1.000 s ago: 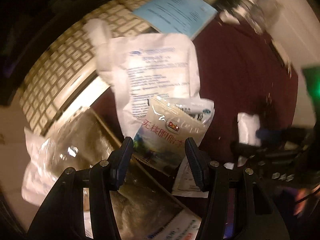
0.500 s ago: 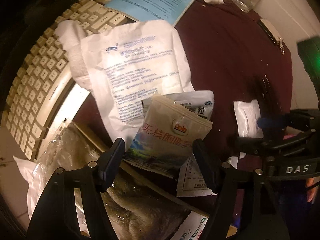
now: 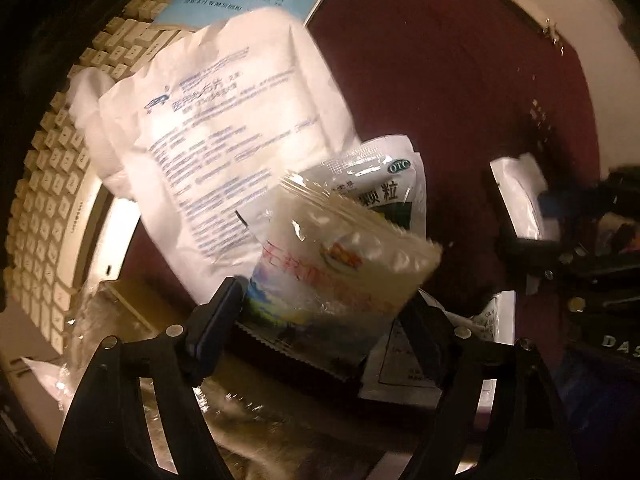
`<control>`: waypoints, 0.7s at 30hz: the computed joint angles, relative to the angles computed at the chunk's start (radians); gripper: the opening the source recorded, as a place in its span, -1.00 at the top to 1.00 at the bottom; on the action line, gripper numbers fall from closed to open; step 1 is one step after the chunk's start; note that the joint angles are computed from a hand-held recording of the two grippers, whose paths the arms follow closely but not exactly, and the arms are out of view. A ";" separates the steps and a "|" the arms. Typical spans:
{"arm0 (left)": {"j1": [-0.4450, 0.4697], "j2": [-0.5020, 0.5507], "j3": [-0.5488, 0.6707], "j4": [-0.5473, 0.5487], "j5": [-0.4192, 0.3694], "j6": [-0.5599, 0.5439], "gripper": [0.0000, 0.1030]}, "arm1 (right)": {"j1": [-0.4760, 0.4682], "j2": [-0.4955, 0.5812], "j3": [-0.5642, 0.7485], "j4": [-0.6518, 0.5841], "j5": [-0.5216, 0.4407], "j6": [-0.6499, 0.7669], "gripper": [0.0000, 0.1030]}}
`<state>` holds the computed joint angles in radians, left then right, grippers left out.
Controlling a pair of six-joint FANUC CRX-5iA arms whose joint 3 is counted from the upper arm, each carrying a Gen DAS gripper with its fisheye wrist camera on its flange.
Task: Organize soft objects
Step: 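Grasp the white packet with the right gripper while the left gripper grasps a Dole snack packet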
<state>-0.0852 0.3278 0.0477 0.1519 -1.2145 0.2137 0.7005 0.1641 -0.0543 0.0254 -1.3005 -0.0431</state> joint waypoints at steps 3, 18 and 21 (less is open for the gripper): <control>0.014 0.019 0.024 0.046 -0.047 0.008 -0.39 | 0.015 -0.054 -0.060 0.032 0.064 -0.038 0.24; 0.044 0.075 0.184 0.142 -0.353 0.269 0.42 | 0.076 -0.313 -0.359 0.219 0.311 -0.275 0.59; 0.052 0.059 0.177 0.184 -0.376 0.263 0.42 | 0.105 -0.340 -0.348 0.212 0.250 -0.232 0.67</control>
